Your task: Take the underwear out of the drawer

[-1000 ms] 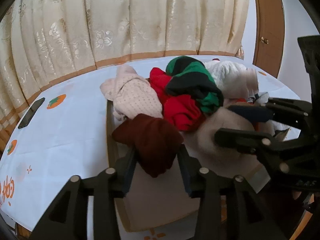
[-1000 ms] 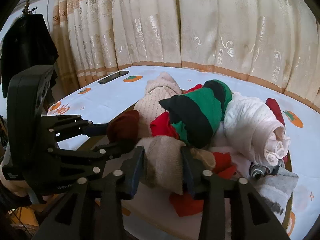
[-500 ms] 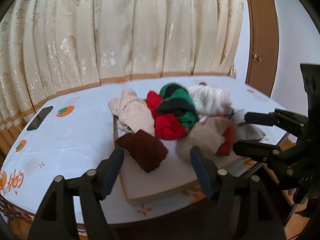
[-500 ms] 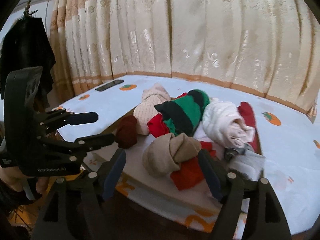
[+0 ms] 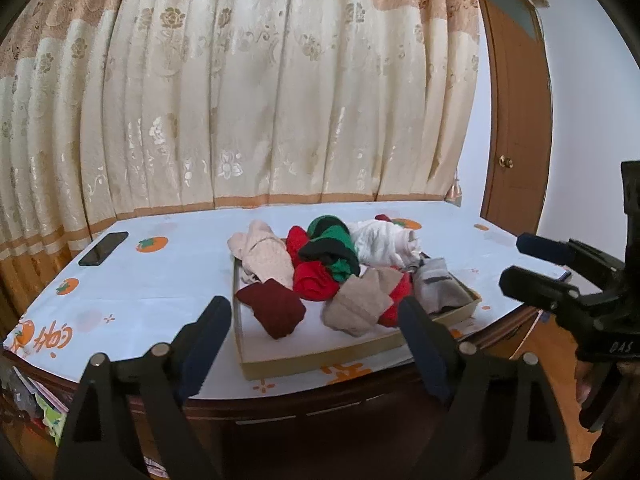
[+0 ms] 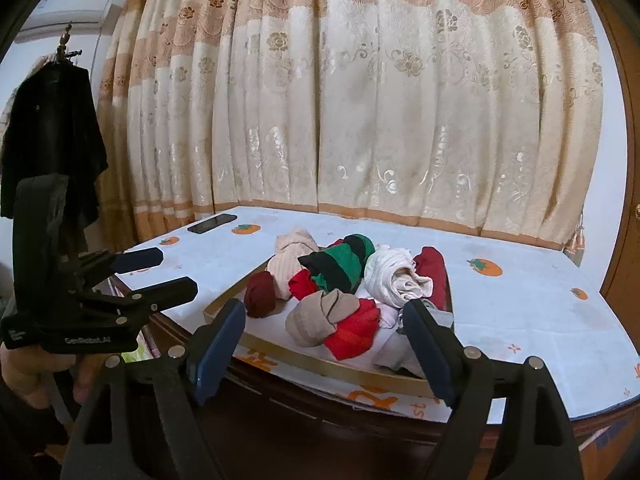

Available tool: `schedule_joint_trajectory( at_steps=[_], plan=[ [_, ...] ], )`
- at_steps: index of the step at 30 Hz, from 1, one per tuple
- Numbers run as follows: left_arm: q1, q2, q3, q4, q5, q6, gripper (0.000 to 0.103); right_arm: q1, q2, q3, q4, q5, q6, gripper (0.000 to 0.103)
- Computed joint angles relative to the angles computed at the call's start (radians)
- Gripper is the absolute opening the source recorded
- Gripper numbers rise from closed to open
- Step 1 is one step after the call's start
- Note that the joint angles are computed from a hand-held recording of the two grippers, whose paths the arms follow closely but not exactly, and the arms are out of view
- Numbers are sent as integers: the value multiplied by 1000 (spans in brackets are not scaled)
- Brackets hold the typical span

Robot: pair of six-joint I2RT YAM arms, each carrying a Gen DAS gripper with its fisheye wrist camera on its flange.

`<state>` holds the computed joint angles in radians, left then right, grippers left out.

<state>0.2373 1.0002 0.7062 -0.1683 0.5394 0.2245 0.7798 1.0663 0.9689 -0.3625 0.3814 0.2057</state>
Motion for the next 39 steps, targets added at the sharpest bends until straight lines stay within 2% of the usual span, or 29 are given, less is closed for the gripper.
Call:
schedule_joint_trajectory(
  at_steps=[2, 6, 9, 39],
  plan=[
    [8, -26, -7, -14, 9, -1, 87, 12, -11, -6, -6, 10, 9, 83],
    [13, -95, -41, -10, 9, -11, 98, 28, -35, -20, 0, 17, 22, 84],
    [3, -119, -52, -10, -2, -12, 101, 38, -45, -28, 4, 21, 27, 84],
    [-44, -123, -51, -63, -57, 18, 103, 76, -106, -83, 8, 52, 68, 85]
  ],
)
